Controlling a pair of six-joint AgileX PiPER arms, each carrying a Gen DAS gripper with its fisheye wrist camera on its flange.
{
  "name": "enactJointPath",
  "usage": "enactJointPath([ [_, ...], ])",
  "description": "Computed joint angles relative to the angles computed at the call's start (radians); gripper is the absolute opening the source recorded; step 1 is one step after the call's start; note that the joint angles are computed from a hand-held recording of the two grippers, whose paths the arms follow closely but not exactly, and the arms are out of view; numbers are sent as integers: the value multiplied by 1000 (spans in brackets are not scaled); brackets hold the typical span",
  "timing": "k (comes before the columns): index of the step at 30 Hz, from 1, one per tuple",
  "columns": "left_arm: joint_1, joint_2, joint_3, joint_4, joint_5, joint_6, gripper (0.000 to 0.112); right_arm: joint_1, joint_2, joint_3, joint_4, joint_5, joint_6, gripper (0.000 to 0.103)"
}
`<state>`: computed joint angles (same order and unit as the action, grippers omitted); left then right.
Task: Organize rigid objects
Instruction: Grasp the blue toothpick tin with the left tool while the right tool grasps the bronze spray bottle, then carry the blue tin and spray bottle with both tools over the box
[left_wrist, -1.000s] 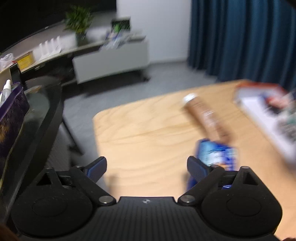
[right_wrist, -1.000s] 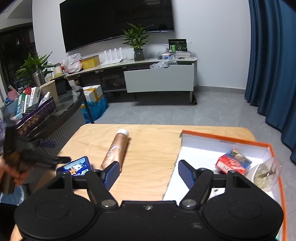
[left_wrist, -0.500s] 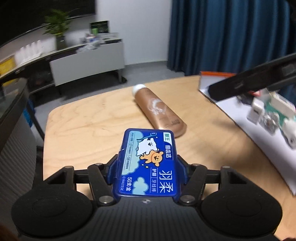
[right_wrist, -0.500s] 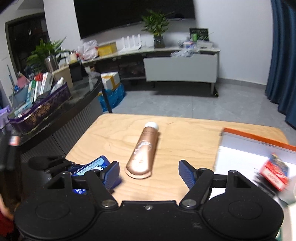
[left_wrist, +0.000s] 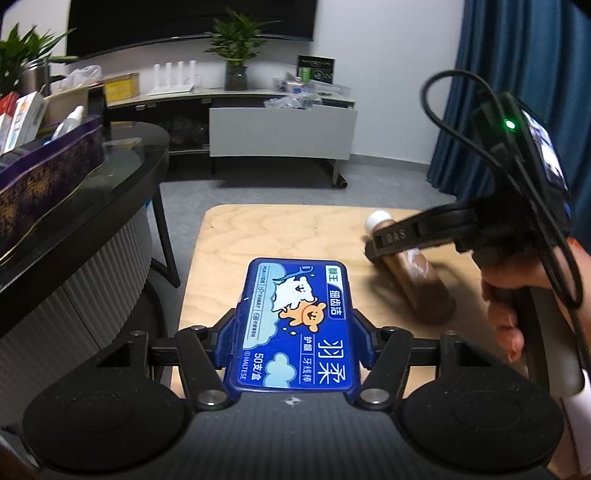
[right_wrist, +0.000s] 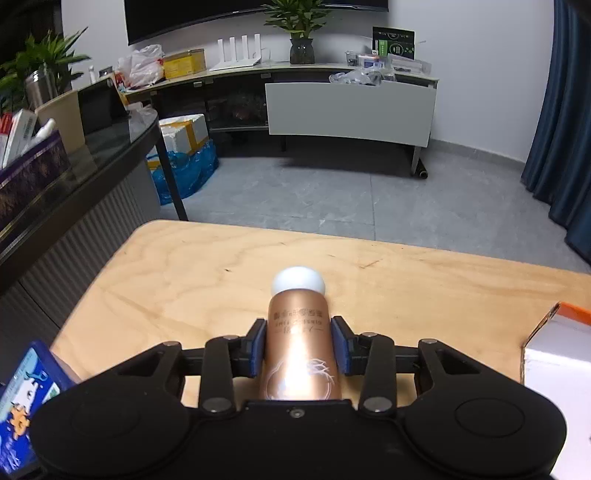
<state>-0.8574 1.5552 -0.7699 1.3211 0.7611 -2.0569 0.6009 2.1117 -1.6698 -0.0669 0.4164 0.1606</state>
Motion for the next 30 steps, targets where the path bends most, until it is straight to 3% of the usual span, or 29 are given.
enactJointPath([
  [2, -26, -6, -13, -21, 30, 2, 63, -5, -65, 97, -25, -65, 10, 45],
  [8, -133, -13, -91, -90, 130, 37, 63, -79, -352, 398, 290, -177, -300, 45],
  [13, -266, 9, -190, -111, 217, 35, 63, -202, -684, 638, 592, -167, -595, 44],
  [18, -380, 80, -327, -117, 259, 59, 63, -435, -990, 762, 736, 15, -783, 44],
  [22, -441, 171, -453, -127, 260, 84, 63, -757, -1147, 793, 901, 282, -1003, 45],
  [28, -477, 308, -647, -161, 264, 171, 63, -1213, -1189, 813, 1067, 625, -1264, 45],
  [30, -483, 339, -689, -159, 282, 194, 63, -1274, -1180, 826, 1071, 653, -1307, 45],
])
